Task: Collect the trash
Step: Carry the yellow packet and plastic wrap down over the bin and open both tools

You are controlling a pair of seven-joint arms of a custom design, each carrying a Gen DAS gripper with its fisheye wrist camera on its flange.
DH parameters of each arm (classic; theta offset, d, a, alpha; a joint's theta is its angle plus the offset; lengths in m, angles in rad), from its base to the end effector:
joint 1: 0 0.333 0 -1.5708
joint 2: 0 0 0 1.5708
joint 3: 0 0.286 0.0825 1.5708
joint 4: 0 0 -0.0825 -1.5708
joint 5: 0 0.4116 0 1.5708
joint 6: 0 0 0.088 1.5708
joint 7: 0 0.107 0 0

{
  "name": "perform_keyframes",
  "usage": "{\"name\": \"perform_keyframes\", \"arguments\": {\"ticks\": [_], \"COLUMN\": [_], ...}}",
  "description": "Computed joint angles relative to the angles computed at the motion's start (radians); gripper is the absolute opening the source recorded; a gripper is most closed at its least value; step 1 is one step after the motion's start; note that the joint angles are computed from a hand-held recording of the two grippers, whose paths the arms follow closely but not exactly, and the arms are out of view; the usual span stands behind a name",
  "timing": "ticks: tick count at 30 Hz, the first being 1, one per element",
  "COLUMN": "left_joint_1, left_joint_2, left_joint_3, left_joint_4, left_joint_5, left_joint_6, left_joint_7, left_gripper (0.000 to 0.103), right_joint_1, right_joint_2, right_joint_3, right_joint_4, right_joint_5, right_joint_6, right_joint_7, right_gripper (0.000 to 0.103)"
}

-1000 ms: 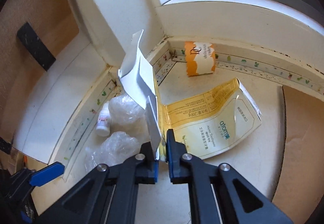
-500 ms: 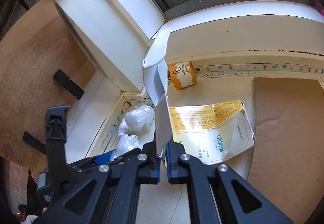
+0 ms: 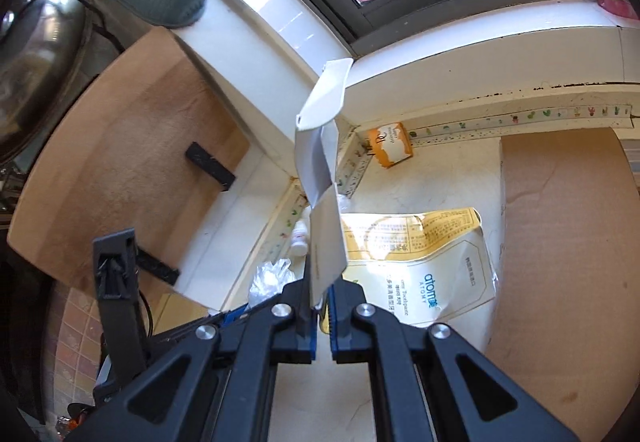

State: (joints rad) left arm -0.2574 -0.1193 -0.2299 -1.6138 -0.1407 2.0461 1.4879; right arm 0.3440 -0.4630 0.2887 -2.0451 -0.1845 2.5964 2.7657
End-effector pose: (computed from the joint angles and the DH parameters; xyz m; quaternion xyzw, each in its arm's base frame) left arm 0.5084 -0.2881 0.6938 -0.5386 0.7961 -0.2639 0.0809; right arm 0.3840 0.3279 0.7096 -0.4757 0.7295 -0.0806 0.4847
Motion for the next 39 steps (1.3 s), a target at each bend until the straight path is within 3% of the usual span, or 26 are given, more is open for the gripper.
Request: {"name": "perform_keyframes", "arguments": {"ticks": [6,14,26,29,34,39], "left_joint_1": [-0.014,-0.034,0.008,0.019,0.035,0.058], "left_joint_2": [-0.271,-0.573,-0.885,-0.938,-0.997,-1.049], "left_joint_3": [0.054,0.145,0.225,0.229,0.221,0.203], "left_joint_4": [-0.178,-0.325,-0.468,-0.504,-0.571,-0.659], "left_joint_5": [-0.108,-0.204,-0.17,-0.159,-0.142,-0.124], "left_joint_6": [-0.072,-0.237,-0.534,-0.584,-0.637,-0.664], "left_joint_7": [0.123,0.224,0.345,0.369,0.394,0.388], "left_gripper": [0.013,0.013,0.013,0.013,0.013,0.013], "right_joint_1": [-0.008,-0.006,0.001,0.043,0.146,0.257], "right_joint_2": [-0.07,-0.074,0.23,0.279,0.292,0.246], "right_joint_3": [0.105,0.333,0.779,0.808,0.747,0.604], "right_joint_4": [0.041,0.248,0.611,0.624,0.572,0.45], "right_joint_5": [-0.066,-0.221,-0.515,-0.532,-0.448,-0.275], "right_joint_6": [-0.075,-0.34,-0.794,-0.834,-0.825,-0.714], "right_joint_7": [0.113,0.27,0.45,0.479,0.498,0.444], "right_gripper": [0.003,0.003,0.003,0.003,0.003,0.003]}}
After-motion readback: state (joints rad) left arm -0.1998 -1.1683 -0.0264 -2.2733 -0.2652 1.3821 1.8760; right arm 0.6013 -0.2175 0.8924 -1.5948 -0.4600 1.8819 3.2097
